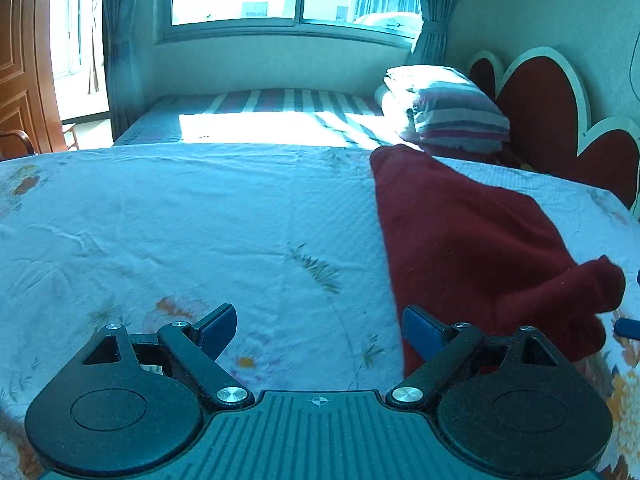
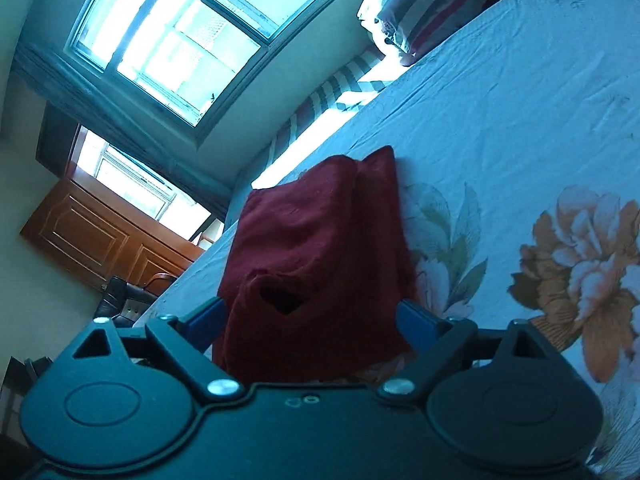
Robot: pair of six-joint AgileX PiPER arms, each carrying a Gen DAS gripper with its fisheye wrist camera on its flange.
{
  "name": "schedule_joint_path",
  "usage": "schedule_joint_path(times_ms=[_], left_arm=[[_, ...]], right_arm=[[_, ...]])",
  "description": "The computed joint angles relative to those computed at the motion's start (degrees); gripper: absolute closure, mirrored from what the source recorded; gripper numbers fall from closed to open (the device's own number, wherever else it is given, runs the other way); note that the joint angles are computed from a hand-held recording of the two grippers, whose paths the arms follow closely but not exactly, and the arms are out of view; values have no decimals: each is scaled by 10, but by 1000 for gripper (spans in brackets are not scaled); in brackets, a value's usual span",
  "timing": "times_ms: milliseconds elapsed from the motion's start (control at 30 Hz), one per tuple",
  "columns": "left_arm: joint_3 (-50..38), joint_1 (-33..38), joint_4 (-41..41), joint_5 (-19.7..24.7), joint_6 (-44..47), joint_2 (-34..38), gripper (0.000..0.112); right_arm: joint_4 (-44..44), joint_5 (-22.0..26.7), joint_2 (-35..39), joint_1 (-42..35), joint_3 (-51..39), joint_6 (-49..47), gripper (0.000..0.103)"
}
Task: Fold small clothes
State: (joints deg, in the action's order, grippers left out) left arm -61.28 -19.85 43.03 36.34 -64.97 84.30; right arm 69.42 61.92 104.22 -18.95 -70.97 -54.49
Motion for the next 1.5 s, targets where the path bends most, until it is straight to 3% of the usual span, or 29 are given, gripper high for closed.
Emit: schedule_joint_path(times_ms=[200,300,333,400,500,533,700,800,867,967,1067,1133,1200,1267,1300,1333,1367,1433,1500], left_arm=[[51,-7,-10,-16,-8,-19,22],[33,6,-24,-46,-4,9,22],[13,14,-49,-58,24,31,22],[-33,17,-80,-40,70,68,22],[-52,18,-87,-46,84,73,22],[-51,18,-88,-52,87,70,22],[-60,-2,-73,-50,82,82,22],[-67,-9,-77,-47,85,96,22],[-71,-13,-76,-42,89,98,22],[-75,-19,-51,-26,84,93,22],[-86,-15,-10,-36,46,89,22],[-126,-6,-25,-29,70,112,22],[-188,6,-55,-12,122,157,22],[-243,18,-101,2,167,203,22],[-254,24,-125,-1,182,215,22],[-255,28,-141,-9,194,221,22],[-251,30,-151,-20,212,223,19],[-250,29,-148,-23,240,218,19],[-242,39,-140,-46,236,206,19]], right_arm=[[3,-26,0,63,-6,57,8],[-58,-99,9,115,-39,125,12],[-103,-128,14,136,-58,168,21],[-185,-169,21,167,-87,235,31],[-251,-158,38,189,-139,251,85],[-254,-164,30,190,-138,235,86],[-157,-180,-34,161,-93,60,86],[-178,-221,-21,156,-73,52,86],[-205,-237,40,158,-91,81,85],[-154,-233,39,142,-68,32,84],[-204,-242,4,148,-56,76,66],[-185,-311,-49,158,-8,38,40],[-129,-352,-88,169,22,-42,30],[-128,-361,-82,197,7,-94,37],[-158,-360,-69,214,-8,-92,57],[-211,-357,-46,233,-30,-71,89],[-268,-354,-19,244,-51,-36,103],[-315,-351,24,242,-72,-5,103],[-304,-337,19,229,-73,-31,103]])
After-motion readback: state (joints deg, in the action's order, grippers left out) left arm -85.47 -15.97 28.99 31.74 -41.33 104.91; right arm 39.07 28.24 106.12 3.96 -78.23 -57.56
